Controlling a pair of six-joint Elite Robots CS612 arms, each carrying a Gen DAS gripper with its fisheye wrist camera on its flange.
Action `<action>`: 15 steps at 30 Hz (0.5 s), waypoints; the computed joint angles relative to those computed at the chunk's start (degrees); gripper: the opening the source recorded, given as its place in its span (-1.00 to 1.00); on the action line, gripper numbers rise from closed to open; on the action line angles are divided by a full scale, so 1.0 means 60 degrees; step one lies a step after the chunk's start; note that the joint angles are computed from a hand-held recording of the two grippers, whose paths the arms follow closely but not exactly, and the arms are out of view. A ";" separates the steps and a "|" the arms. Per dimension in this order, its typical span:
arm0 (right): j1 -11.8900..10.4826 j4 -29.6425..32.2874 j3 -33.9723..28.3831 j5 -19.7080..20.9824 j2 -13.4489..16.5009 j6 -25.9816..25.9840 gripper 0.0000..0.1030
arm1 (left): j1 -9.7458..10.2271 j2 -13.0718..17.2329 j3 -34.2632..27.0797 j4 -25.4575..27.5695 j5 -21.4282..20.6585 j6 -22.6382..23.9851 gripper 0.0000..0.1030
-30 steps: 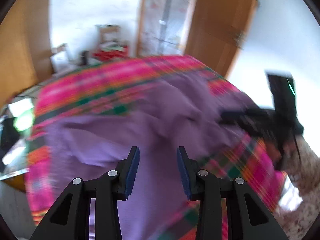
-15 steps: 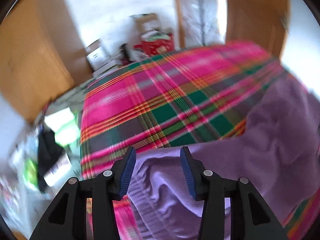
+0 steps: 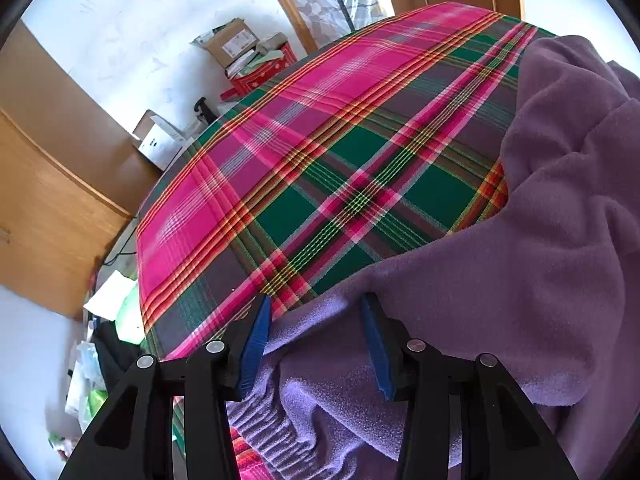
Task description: Fold clothes
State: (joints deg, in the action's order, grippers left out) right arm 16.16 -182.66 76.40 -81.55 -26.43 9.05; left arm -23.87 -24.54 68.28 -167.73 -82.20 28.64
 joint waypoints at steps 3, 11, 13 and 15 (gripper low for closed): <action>-0.0024 -0.0040 0.0021 -0.0171 -0.0019 0.0128 -0.74 | 0.0034 -0.0038 0.0024 0.0174 -0.0340 -0.0062 -0.66; 0.0030 -0.0516 0.0402 -0.0912 -0.0284 -0.0010 -0.85 | -0.0026 -0.0107 0.0384 -0.0659 -0.0117 -0.0501 -0.95; 0.0062 -0.0801 0.0547 -0.1355 -0.0391 -0.0110 -0.85 | 0.0012 -0.0158 0.0507 -0.1074 -0.0152 -0.0834 -0.96; 0.0116 -0.1044 0.0604 -0.1987 -0.0465 -0.0157 -0.86 | 0.0054 -0.0209 0.0617 -0.1490 -0.0185 -0.1212 -0.96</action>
State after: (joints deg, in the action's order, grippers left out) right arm 16.86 -188.92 80.03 -93.48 -29.22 8.11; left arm -23.55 -25.79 71.98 -176.67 -83.30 21.36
